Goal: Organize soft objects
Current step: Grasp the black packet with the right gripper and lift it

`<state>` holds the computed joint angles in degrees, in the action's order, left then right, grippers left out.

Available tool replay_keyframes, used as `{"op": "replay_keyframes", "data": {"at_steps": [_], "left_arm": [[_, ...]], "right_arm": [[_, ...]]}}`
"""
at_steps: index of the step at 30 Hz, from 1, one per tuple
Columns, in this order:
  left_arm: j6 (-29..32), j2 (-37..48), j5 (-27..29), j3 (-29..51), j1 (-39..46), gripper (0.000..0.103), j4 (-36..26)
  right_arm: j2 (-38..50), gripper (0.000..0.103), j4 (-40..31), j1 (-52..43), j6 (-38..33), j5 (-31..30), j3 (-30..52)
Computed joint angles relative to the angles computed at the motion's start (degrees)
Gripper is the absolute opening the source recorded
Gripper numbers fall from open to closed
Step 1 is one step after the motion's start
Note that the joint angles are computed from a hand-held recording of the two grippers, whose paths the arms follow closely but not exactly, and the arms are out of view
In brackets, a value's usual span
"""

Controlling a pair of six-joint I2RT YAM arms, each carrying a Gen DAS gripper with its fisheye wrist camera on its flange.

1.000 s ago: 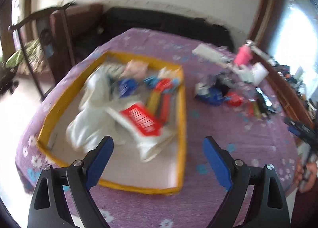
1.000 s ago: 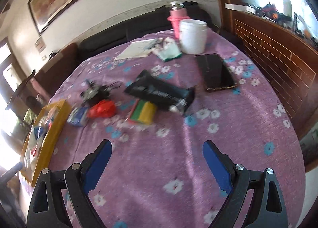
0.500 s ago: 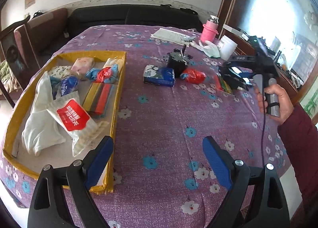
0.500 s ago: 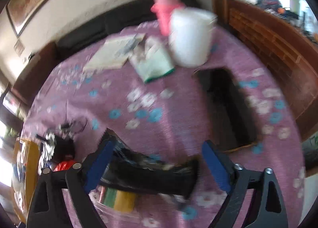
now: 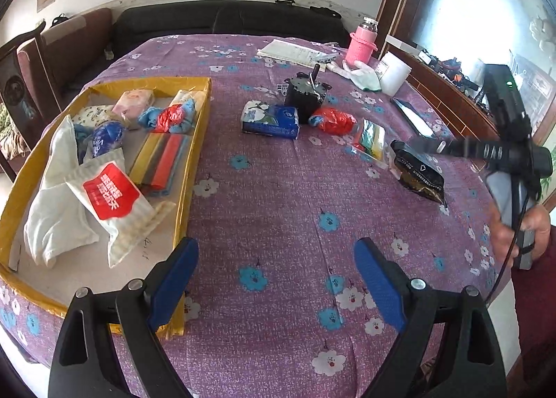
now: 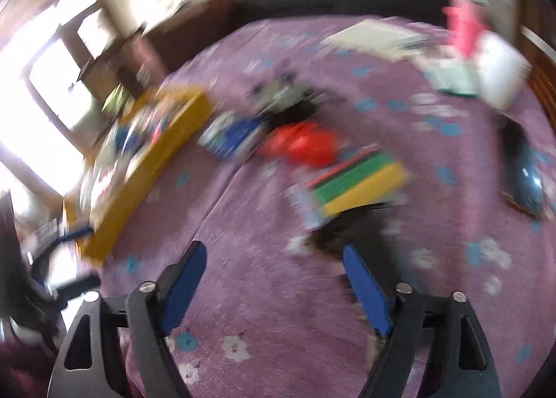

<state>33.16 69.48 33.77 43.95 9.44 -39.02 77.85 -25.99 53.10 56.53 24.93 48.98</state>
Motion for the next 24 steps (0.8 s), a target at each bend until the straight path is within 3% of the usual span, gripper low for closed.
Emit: {"op": "replay_keyframes", "data": {"at_steps": [3,5,8,15,18,22,24], "left_arm": [[0.08,0.05,0.19,-0.37,0.3,0.091,-0.06],[0.04,0.06,0.11,-0.8,0.09,0.091,0.06],[-0.53,0.18,-0.37,-1.26,-0.98,0.091,0.33],[-3.04,-1.2,-2.84,-1.14,-5.91,0.091,1.26],[-5.11,0.96,-4.42,0.98,-8.79,0.091,2.24],[-10.51,6.69,-7.97,6.18,-15.1,0.091,7.17],[-13.21,10.86,-11.24,8.98,-18.64,0.091,11.09]], "right_arm": [[-5.15,0.093,-6.69,-0.13,10.1,4.69,-3.42],[-7.16,0.093,-6.7,0.29,14.37,4.8,-6.75],[-3.66,0.093,-6.84,1.19,14.02,4.62,-6.17],[13.65,0.093,-9.59,1.85,6.36,7.8,4.59],[13.72,0.092,-4.25,-0.18,6.04,6.83,2.16],[8.69,0.075,4.26,-1.55,8.27,7.16,-5.58],[6.44,0.071,7.0,-1.34,9.49,7.85,-8.48]]}}
